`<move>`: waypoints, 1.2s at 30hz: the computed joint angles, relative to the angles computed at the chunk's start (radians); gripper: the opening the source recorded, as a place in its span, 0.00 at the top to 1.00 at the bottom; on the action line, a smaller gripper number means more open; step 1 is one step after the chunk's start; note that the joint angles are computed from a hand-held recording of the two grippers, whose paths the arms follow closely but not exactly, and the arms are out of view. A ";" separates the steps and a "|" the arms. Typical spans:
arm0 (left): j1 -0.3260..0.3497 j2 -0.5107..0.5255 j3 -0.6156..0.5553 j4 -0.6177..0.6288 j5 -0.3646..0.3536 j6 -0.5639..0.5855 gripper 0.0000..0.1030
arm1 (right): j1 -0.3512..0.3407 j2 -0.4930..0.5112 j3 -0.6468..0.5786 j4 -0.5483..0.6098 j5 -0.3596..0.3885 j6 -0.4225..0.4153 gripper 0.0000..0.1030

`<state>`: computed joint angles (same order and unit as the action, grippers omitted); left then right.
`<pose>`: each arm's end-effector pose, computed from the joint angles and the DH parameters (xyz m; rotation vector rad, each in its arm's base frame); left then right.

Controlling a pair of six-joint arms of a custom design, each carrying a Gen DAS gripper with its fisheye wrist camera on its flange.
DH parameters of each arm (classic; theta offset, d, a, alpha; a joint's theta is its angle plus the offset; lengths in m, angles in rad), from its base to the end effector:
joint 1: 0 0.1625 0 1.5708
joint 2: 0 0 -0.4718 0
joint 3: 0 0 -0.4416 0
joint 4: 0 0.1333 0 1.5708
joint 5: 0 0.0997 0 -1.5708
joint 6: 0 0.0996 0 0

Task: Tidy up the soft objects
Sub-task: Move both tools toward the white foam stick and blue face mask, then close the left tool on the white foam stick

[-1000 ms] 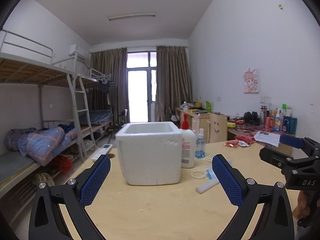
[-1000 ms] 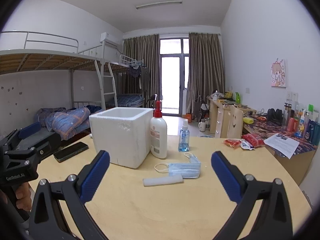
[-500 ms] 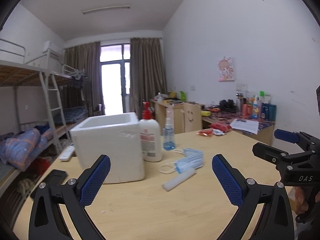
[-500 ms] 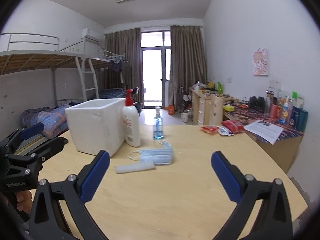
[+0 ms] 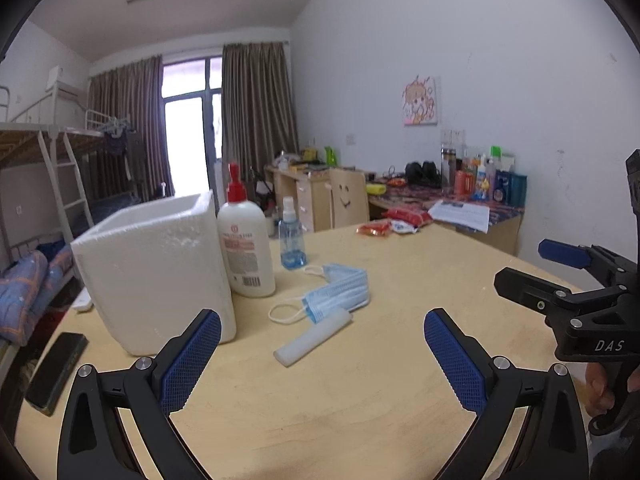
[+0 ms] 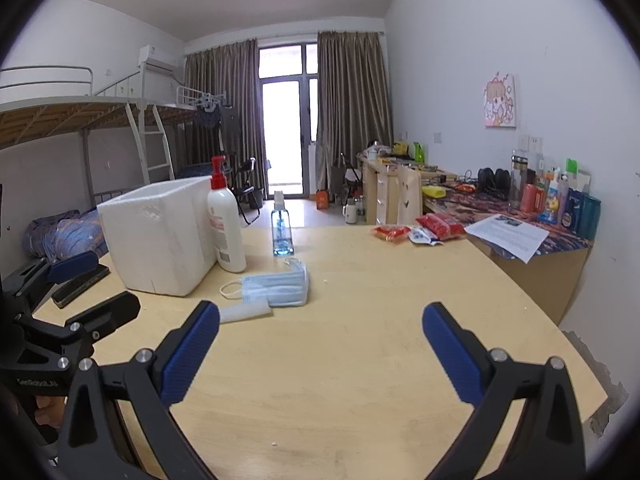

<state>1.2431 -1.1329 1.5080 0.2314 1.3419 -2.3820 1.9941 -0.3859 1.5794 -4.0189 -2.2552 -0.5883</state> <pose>-0.0564 -0.6503 0.2908 1.1475 2.1852 -1.1988 0.3534 -0.6131 0.0003 0.5193 -2.0080 1.3920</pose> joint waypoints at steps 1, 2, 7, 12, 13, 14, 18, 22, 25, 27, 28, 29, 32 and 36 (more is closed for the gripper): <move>-0.001 0.009 -0.010 0.009 -0.009 -0.003 0.01 | -0.001 0.001 -0.003 0.005 -0.002 0.001 0.00; -0.002 0.021 -0.023 0.022 -0.024 -0.011 0.01 | -0.005 0.000 -0.005 0.016 0.000 0.006 0.00; 0.007 0.058 -0.066 0.078 -0.024 -0.010 0.01 | -0.019 -0.016 0.004 0.081 0.030 0.051 0.00; 0.011 0.112 -0.138 0.170 -0.027 0.016 0.01 | -0.029 -0.022 -0.006 0.135 0.033 0.073 0.00; 0.011 0.121 -0.150 0.182 -0.028 0.023 0.01 | -0.031 -0.024 -0.008 0.146 0.033 0.078 0.01; 0.010 0.135 -0.169 0.197 -0.031 0.028 0.01 | -0.033 -0.025 -0.011 0.159 0.034 0.082 0.00; 0.014 0.192 -0.254 0.273 -0.048 0.015 0.01 | -0.044 -0.033 -0.023 0.213 0.046 0.103 0.00; 0.018 0.234 -0.316 0.321 -0.085 0.007 0.01 | -0.058 -0.041 -0.035 0.282 0.060 0.134 0.00; 0.017 0.265 -0.349 0.335 -0.121 0.026 0.05 | -0.070 -0.049 -0.043 0.349 0.085 0.155 0.01; 0.018 0.286 -0.378 0.351 -0.143 0.027 0.08 | -0.076 -0.055 -0.050 0.386 0.093 0.165 0.01; 0.020 0.297 -0.395 0.366 -0.147 0.022 0.08 | -0.079 -0.058 -0.053 0.404 0.099 0.168 0.00; 0.022 0.314 -0.421 0.387 -0.155 0.013 0.09 | -0.081 -0.059 -0.055 0.414 0.104 0.167 0.00; 0.024 0.351 -0.485 0.434 -0.172 -0.005 0.14 | -0.085 -0.061 -0.064 0.449 0.113 0.162 0.01; 0.030 0.406 -0.570 0.519 -0.178 0.012 0.14 | -0.091 -0.068 -0.068 0.487 0.133 0.173 0.01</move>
